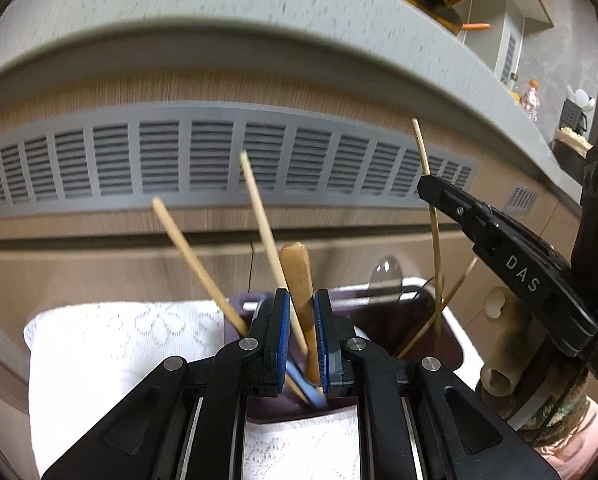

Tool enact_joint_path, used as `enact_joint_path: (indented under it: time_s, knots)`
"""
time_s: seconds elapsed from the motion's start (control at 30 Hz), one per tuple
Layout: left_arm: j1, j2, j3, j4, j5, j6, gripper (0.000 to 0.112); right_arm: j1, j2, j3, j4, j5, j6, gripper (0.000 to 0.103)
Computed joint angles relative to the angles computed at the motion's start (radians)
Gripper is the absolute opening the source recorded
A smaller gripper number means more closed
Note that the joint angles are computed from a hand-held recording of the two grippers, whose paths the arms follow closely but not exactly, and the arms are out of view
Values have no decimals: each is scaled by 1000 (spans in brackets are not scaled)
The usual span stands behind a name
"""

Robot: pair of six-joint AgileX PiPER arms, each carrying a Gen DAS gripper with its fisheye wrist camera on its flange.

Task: Organize utensils
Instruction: 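Lower the spoon and chopstick into the purple caddy and open both tools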

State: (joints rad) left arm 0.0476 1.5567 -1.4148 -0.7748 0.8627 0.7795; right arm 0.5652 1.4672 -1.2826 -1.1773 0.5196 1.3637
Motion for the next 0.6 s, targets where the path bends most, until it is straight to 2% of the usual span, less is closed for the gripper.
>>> enact_joint_path:
  time_s: [0.13, 0.27, 0.33, 0.37, 0.4, 0.47, 0.5, 0.53, 0.6]
  knots:
    - [-11, -19, 51, 22, -43, -20, 14, 3, 9, 52, -41, 11, 58, 6]
    - [5, -71, 112, 29, -59, -37, 16, -27, -16, 101, 135, -35, -66, 9]
    - [36, -131, 164, 16, -66, -32, 24, -30, -58, 144, 193, -44, -88, 27]
    - [48, -155, 178, 13, -64, -40, 34, -21, -81, 167, 188, -34, -70, 31]
    - [63, -187, 206, 5, -68, -43, 49, -6, -105, 188, 179, -11, -50, 39]
    - [93, -271, 275, 0, -83, -54, 63, 45, -171, 238, 186, 47, -29, 50]
    - [116, -321, 316, -5, -80, -44, 65, 79, -208, 265, 198, 81, -20, 58]
    - [136, -371, 355, -5, -75, -36, 66, 114, -241, 287, 208, 116, -11, 63]
    - [171, -448, 406, -7, -49, -22, 77, 204, -293, 322, 207, 207, 22, 66]
